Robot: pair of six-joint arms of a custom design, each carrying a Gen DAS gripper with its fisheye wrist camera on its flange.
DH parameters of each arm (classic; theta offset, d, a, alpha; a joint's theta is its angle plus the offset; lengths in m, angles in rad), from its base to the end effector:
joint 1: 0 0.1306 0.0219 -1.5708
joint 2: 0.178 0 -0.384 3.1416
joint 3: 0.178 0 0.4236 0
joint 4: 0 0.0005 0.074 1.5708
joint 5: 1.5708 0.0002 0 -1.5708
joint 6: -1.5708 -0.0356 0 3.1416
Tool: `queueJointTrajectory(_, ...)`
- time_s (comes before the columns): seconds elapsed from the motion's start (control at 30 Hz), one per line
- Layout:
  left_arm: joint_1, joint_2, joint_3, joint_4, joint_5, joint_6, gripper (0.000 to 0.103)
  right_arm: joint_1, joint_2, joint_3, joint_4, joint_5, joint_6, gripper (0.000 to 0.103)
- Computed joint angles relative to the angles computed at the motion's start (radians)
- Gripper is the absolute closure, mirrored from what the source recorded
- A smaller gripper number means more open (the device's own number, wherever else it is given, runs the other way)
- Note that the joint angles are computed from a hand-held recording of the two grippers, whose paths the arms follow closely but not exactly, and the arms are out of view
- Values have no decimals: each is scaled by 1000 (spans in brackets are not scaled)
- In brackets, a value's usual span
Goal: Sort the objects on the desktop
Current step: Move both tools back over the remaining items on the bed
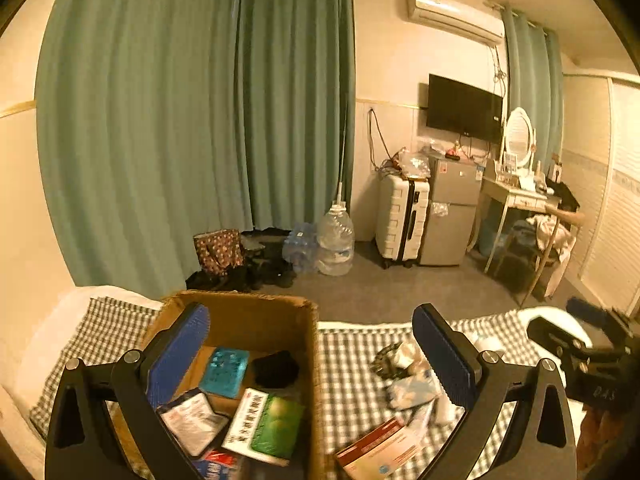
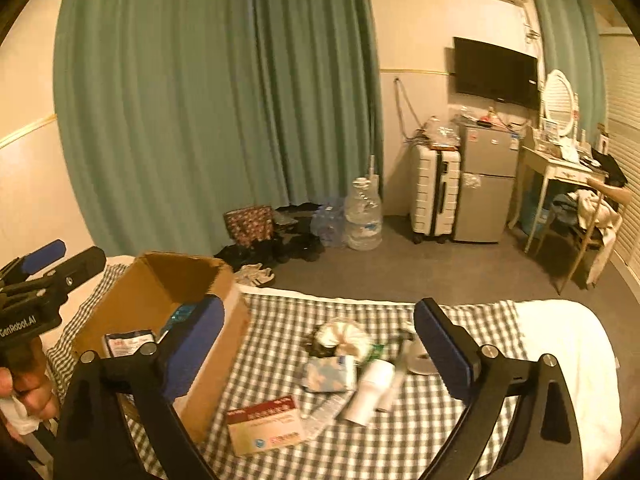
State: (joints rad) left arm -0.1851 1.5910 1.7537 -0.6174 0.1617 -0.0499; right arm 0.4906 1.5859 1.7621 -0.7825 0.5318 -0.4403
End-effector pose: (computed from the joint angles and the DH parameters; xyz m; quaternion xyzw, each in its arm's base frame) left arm 0.6019 -0.1190 0.5276 0.1416 0.8347 -0.1040 0.5220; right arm 0.5367 0.2656 0.5219 0.1003 0.8576 -0.0072 0.5044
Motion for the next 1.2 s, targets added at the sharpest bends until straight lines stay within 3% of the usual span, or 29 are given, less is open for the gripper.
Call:
queueJointTrajectory(0.2, -46, 22, 10, -39, 26, 18, 0, -40, -86, -92, 9, 20, -6, 0)
queueJointTrajectory(0.53, -122, 97, 44, -111, -7, 29, 0, -130, -195, -234, 36, -7, -21, 0)
queueJointTrajectory(0.63, -143, 107, 13, -72, -36, 52, 0, -153, -203, -257, 34, -24, -33, 0)
queueJointTrajectory(1.2, -173, 283, 97, -208, -31, 27, 0, -234, -105, -317, 41, -149, -104, 0)
